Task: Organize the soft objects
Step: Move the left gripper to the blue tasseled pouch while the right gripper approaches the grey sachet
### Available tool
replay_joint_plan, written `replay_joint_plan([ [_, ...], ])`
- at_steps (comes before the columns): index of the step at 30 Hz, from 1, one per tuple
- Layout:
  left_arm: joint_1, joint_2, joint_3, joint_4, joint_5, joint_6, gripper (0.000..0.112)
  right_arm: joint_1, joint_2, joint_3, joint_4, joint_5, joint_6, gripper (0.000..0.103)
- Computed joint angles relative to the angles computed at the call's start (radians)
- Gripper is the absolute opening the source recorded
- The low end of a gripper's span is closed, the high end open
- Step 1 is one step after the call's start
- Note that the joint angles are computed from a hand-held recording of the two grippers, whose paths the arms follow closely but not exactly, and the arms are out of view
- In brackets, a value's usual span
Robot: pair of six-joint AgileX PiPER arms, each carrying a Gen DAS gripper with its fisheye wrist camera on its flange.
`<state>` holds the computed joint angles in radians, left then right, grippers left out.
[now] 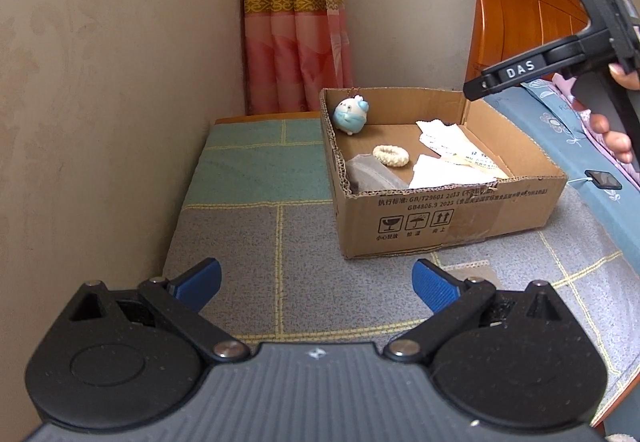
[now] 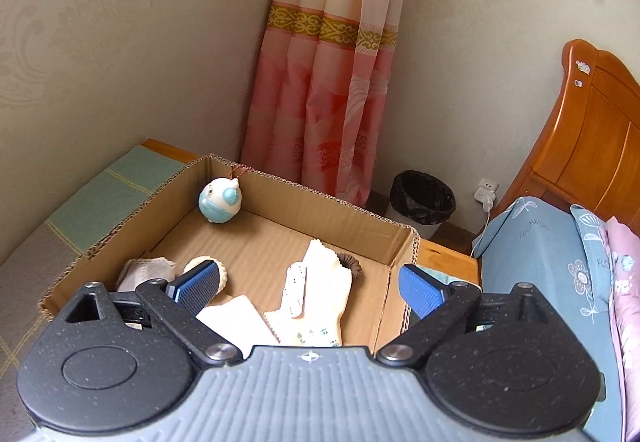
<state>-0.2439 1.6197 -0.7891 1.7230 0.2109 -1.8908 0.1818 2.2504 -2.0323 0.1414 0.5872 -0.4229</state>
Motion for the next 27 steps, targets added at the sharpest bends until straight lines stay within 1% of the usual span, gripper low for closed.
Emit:
replay_joint_plan([
  [2,-0.007,-0.01,0.004,-0.029,0.018,0.023,0.101,-0.001,-0.03,0.039,0.009,-0.002,0.008,0.101],
  [4,-0.011,-0.02,0.01,-0.046,0.029,0.04,0.101,-0.005,-0.067,0.096,0.043,-0.014,-0.022,0.102],
  [7,-0.016,-0.028,0.015,-0.066,0.04,0.059,0.101,-0.004,-0.135,0.215,0.068,-0.071,-0.055,0.103],
  [9,-0.019,-0.028,0.013,-0.095,0.044,0.087,0.101,-0.008,-0.177,0.291,0.111,-0.104,-0.092,0.103],
  [12,-0.024,-0.027,0.012,-0.123,0.048,0.115,0.101,-0.014,-0.228,0.382,0.146,-0.129,-0.105,0.103],
  [14,-0.023,-0.03,0.017,-0.105,0.043,0.098,0.101,-0.014,-0.26,0.443,0.147,-0.146,-0.101,0.103],
  [16,-0.024,-0.032,0.022,-0.095,0.045,0.087,0.101,-0.017,-0.294,0.509,0.184,-0.163,-0.132,0.103],
  [17,-0.025,-0.031,0.024,-0.081,0.049,0.073,0.101,-0.019,-0.308,0.535,0.204,-0.162,-0.15,0.103],
  [20,-0.038,-0.022,0.03,-0.041,0.092,0.009,0.101,-0.016,-0.338,0.604,0.226,-0.163,-0.177,0.103],
  [23,-0.026,-0.018,0.035,-0.017,0.085,-0.019,0.101,-0.008,-0.336,0.644,0.247,-0.129,-0.19,0.103],
  [27,-0.021,-0.022,0.045,0.002,0.085,-0.037,0.101,0.039,-0.301,0.677,0.175,-0.12,-0.131,0.103],
])
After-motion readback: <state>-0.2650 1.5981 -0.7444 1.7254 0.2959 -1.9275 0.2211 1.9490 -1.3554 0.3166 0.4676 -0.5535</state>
